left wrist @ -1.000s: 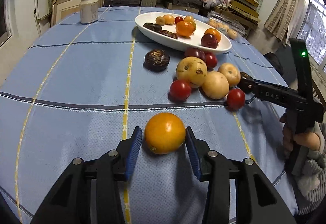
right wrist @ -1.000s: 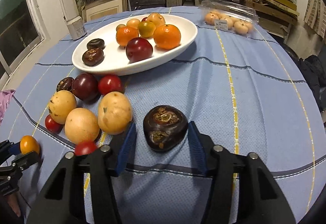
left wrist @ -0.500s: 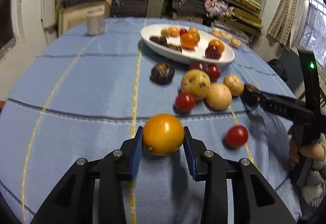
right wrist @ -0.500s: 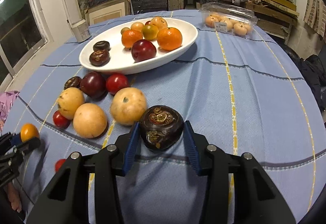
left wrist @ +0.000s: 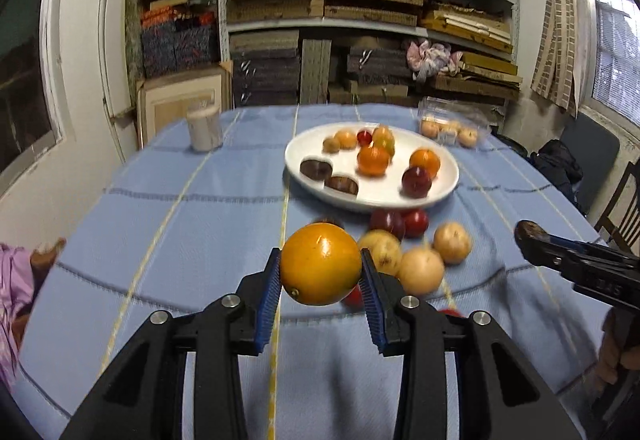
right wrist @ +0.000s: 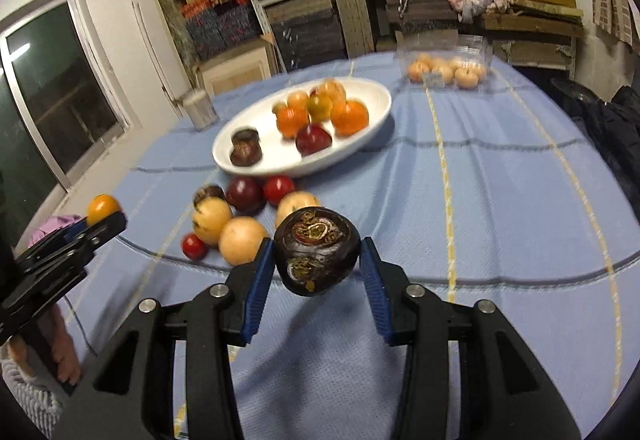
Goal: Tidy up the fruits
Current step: 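Carry both fruits onto the white plate and open both tools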
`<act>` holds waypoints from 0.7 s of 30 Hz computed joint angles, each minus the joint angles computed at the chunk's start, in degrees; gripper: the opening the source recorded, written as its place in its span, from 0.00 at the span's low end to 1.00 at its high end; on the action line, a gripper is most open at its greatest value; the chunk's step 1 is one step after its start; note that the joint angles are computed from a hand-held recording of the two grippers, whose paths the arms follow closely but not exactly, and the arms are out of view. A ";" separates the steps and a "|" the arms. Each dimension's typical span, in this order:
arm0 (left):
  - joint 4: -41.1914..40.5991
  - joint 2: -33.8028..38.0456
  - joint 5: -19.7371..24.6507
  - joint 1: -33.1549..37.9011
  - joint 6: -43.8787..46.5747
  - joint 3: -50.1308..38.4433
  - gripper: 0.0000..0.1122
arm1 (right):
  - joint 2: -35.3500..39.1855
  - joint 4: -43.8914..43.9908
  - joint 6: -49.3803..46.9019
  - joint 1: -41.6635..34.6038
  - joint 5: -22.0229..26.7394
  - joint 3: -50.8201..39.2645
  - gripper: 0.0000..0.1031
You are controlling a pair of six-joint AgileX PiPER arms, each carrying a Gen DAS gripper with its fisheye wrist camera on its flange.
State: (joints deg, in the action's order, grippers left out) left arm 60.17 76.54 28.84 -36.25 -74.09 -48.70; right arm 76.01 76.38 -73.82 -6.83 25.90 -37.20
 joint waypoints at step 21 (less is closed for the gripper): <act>-21.52 31.80 -0.99 9.10 28.14 -43.18 0.34 | 23.76 -24.19 32.66 5.43 1.17 -44.60 0.41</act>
State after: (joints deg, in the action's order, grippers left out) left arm 38.64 108.34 27.85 -27.15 -45.95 -91.89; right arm 99.77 52.19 -41.15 -1.40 27.06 -81.80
